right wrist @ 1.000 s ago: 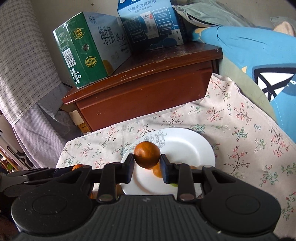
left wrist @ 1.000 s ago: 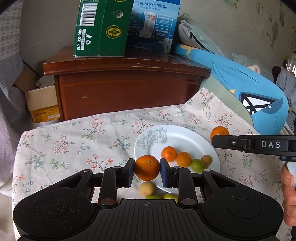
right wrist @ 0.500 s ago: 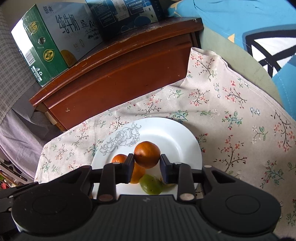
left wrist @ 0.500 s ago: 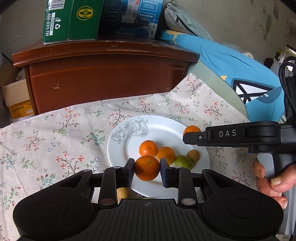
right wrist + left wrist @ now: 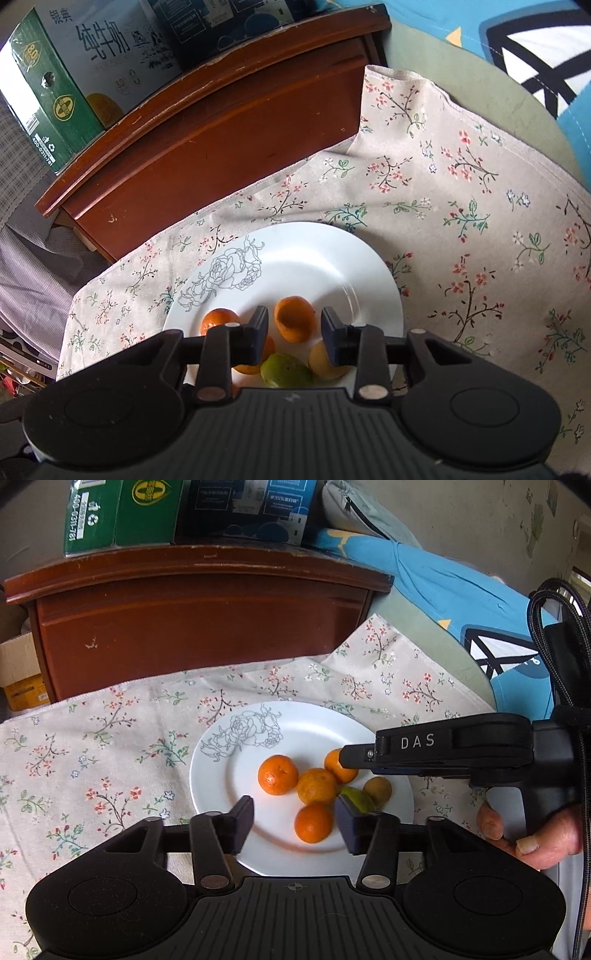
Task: Organize fruits
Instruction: 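Carry both mandarins over the plate and open both grippers, then withdraw both grippers from the plate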
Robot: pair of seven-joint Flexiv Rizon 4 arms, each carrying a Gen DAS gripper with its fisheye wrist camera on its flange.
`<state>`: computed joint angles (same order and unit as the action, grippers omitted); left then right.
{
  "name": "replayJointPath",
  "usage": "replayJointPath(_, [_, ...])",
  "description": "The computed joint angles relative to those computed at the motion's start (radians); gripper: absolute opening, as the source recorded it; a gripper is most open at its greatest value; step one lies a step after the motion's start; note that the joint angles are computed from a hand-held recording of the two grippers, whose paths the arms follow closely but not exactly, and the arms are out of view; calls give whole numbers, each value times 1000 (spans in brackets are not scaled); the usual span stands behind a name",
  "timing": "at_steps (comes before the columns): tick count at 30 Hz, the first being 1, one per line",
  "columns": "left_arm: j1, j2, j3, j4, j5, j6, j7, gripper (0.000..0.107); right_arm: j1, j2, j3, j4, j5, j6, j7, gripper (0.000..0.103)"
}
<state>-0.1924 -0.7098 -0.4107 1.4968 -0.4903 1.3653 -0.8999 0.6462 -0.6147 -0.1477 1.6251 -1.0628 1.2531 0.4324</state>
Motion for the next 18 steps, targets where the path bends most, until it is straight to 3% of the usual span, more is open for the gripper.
replayJointPath(6, [-11, 42, 43, 9, 24, 21, -30, 80, 12, 17, -10, -1, -44, -17, 14, 37])
replayJointPath(18, [-6, 144, 150, 82, 74, 26, -106, 85, 7, 55, 56, 5, -128, -66, 12, 40])
